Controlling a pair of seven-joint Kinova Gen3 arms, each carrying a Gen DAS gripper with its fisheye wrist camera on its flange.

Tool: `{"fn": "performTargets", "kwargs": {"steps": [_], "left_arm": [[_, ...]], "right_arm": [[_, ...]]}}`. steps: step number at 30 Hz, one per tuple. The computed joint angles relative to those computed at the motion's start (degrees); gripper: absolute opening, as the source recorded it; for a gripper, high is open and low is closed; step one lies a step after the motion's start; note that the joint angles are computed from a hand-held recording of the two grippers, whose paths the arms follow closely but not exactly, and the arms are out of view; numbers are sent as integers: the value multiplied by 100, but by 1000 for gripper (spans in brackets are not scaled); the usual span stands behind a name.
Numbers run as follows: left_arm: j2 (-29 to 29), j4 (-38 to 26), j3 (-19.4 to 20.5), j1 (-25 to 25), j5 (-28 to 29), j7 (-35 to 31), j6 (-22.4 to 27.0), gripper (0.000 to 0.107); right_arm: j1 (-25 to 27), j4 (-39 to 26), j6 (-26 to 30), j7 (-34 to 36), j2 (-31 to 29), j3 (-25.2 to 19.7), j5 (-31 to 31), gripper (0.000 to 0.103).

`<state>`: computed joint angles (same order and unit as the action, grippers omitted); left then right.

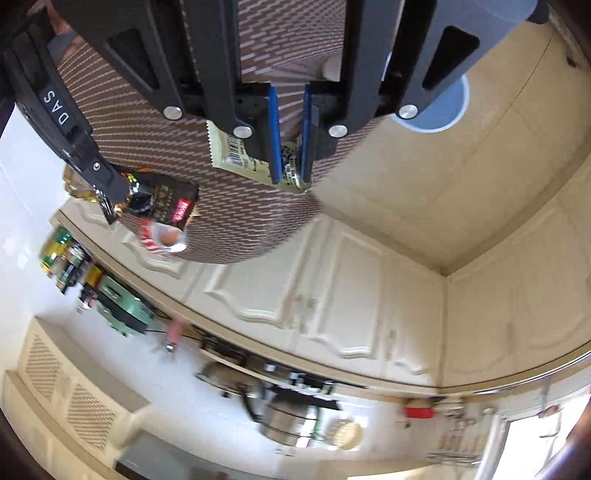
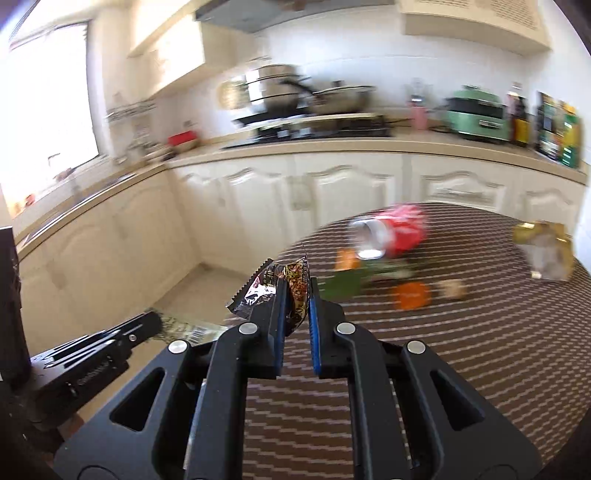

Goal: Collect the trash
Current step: 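Carry both wrappers over the bucket and open both grippers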

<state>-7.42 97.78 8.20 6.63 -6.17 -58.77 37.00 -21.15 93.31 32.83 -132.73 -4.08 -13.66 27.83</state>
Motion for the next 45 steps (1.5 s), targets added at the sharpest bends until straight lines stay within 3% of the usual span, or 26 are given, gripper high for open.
{"fn": "performTargets", "kwargs": {"steps": [5,11,20,34,45], "left_arm": [[-299,485,-513,-346,322,-348,73,9],[-283,932,-951,-855,638,-801,127,9],[396,1391,-1400,-1472,1363,-1694,-39,9],[1436,1237,-1249,-1972,1679,-2088,-213,9],[1783,991,-1108,-1854,1544,-2001,-120,10]], "right_arm": [[-574,-396,52,361,556,-187,-258,11],[-1255,-912,277,698,1387,-76,-473,11],[-1644,-1637,576,1429,2643,199,-1381,11],[-1890,-2612,977,2154,3875,619,-2302,15],[-1866,-2448,913,2165,3756,769,-2336,15]]}}
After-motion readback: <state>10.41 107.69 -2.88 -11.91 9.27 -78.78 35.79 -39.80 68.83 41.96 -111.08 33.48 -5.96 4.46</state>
